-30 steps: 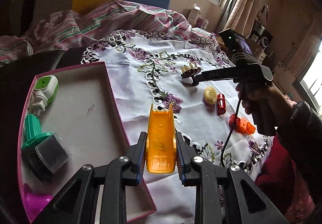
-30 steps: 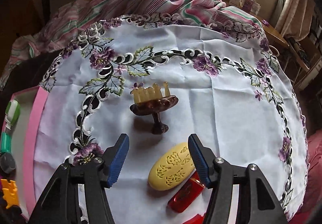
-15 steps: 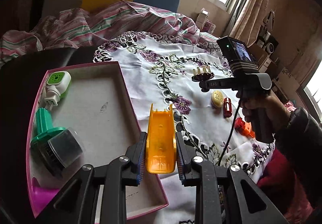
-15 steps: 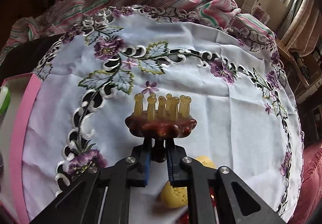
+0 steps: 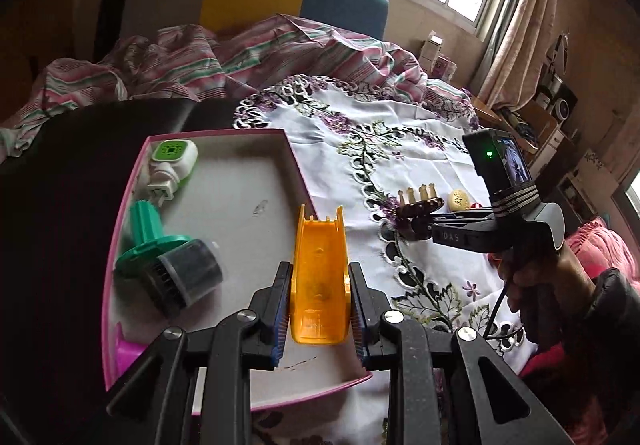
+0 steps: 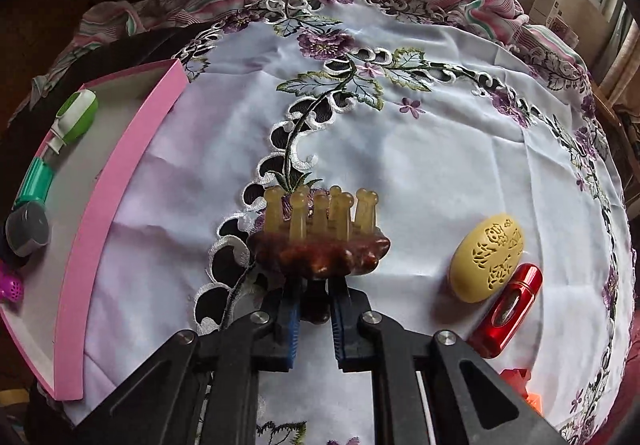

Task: Organize rigid objects
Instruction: 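Drop the orange scoop into the tray with the left gripper while the right holds the brush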

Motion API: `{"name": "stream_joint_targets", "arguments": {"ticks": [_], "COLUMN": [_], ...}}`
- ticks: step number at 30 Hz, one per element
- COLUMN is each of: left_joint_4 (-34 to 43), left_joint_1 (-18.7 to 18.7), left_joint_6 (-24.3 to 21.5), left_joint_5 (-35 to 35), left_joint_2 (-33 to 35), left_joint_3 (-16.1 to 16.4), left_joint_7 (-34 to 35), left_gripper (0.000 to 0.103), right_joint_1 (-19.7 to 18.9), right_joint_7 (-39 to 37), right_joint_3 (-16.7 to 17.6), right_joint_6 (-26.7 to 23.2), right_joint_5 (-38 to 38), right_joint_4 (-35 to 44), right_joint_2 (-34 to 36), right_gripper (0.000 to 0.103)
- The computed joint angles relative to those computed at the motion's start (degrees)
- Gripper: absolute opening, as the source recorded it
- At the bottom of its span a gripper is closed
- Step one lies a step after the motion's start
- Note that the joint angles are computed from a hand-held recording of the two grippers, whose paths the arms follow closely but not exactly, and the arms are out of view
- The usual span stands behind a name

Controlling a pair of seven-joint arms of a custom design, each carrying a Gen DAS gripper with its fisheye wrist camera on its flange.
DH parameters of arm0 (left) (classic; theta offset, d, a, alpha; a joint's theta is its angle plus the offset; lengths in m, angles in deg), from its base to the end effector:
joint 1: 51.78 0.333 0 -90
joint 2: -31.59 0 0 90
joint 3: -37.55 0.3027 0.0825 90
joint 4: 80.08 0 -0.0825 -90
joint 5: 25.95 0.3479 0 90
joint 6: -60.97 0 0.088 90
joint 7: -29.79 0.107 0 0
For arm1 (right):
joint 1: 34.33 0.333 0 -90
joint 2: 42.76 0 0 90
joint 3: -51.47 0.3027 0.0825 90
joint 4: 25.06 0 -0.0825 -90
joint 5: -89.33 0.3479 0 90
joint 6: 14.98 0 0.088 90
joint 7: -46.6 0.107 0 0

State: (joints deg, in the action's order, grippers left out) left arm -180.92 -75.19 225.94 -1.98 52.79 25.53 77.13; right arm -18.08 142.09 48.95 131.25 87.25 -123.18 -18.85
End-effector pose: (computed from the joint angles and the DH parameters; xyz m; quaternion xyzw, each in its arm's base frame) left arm 0.5341 -0.3861 0.4545 -0.5890 0.7142 -0.3552 0.1299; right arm 0.6410 0.1609 0.4004 -0.7497 0.6273 -0.1388 0.1586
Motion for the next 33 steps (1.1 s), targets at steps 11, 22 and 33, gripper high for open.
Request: {"name": "stream_joint_targets", "arguments": {"ticks": [11,22,33], "left_joint_4": [-4.01,-8.13,-6.25], "left_joint_1": [-1.33,0.95,5.94], "left_joint_6": [-1.45,1.23,3.08], "left_joint_5": [5.56,5.59,-3.38], "left_joint_2": [-3.26,-5.50,-4.66], "left_joint_3": [1.89,0.90,-0.94], "left_joint_7": [-6.69,-7.94,-0.94], "left_gripper": [0.027,0.027,0.027], "right_joint_1": [0.38,0.65,-0.41], "right_joint_7": [-0.23,0.02,-1.75], "right_joint_3": [-0.28,-0.44,0.44], "right_joint_6": [0.13,-1.41,-2.32], "right_joint_5": [-0.50,-2.03,1.22], "right_joint_4": [-0.24,0.91,1.53], "right_joint_2": [0.05,0.72,1.38], "right_gripper": [0.012,0.012,0.012]}}
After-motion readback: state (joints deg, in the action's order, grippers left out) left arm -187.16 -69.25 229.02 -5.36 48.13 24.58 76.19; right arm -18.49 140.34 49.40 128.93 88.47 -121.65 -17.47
